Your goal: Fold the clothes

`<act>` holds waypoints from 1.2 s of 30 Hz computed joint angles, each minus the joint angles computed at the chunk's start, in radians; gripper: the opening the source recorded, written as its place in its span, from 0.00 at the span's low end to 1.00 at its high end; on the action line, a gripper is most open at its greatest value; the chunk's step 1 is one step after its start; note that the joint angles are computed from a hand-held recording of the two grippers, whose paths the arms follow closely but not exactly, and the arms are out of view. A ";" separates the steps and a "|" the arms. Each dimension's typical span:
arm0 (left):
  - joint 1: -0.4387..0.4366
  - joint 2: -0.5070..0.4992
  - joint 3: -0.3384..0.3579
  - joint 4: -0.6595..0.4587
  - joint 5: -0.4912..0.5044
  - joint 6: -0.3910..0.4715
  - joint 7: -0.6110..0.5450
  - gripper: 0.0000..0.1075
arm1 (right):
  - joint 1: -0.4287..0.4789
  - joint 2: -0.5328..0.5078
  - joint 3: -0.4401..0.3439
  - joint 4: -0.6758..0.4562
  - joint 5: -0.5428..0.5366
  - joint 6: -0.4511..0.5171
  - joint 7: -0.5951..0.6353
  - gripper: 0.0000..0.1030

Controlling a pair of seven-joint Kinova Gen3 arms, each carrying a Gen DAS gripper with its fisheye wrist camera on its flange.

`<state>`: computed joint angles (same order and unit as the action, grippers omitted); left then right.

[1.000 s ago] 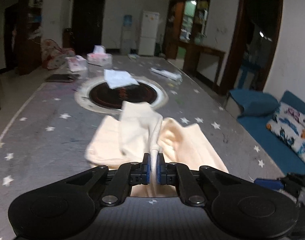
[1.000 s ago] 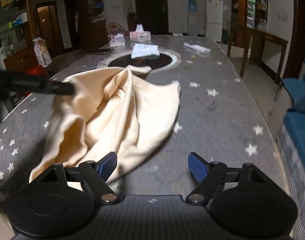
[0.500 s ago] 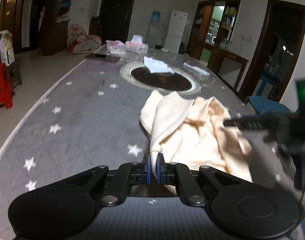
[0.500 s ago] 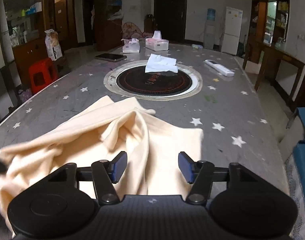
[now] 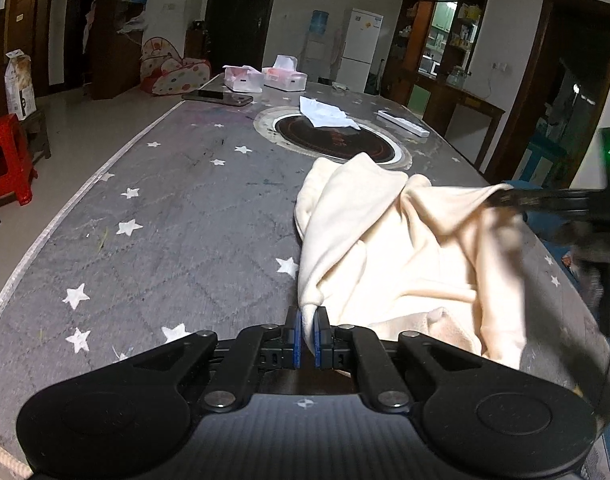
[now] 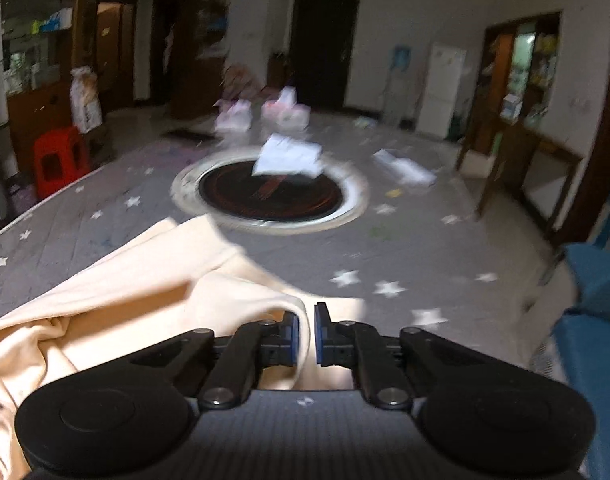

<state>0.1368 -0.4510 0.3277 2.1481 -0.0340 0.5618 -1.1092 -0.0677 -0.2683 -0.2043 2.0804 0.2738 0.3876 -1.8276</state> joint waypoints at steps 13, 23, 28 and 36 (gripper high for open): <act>0.058 -0.062 -0.029 0.015 0.040 0.078 -0.050 0.06 | 0.103 -0.313 0.083 0.115 -0.033 0.260 0.098 0.12; 0.046 -0.093 -0.040 -0.026 0.048 0.145 -0.105 0.13 | 0.027 -0.392 0.225 0.071 -0.154 0.431 0.285 0.40; 0.013 -0.072 -0.011 -0.050 0.020 0.113 -0.121 0.20 | 0.020 -0.421 0.228 0.053 -0.198 0.442 0.327 0.44; -0.076 0.139 0.154 -0.136 -0.144 0.005 -0.073 0.33 | -0.037 -0.345 0.221 0.065 -0.277 0.355 0.359 0.45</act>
<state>0.0610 -0.3116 0.4813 2.0123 -0.1776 0.5665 -1.1818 -0.1050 -0.6130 0.0166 2.1455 -0.0029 0.7425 -1.4682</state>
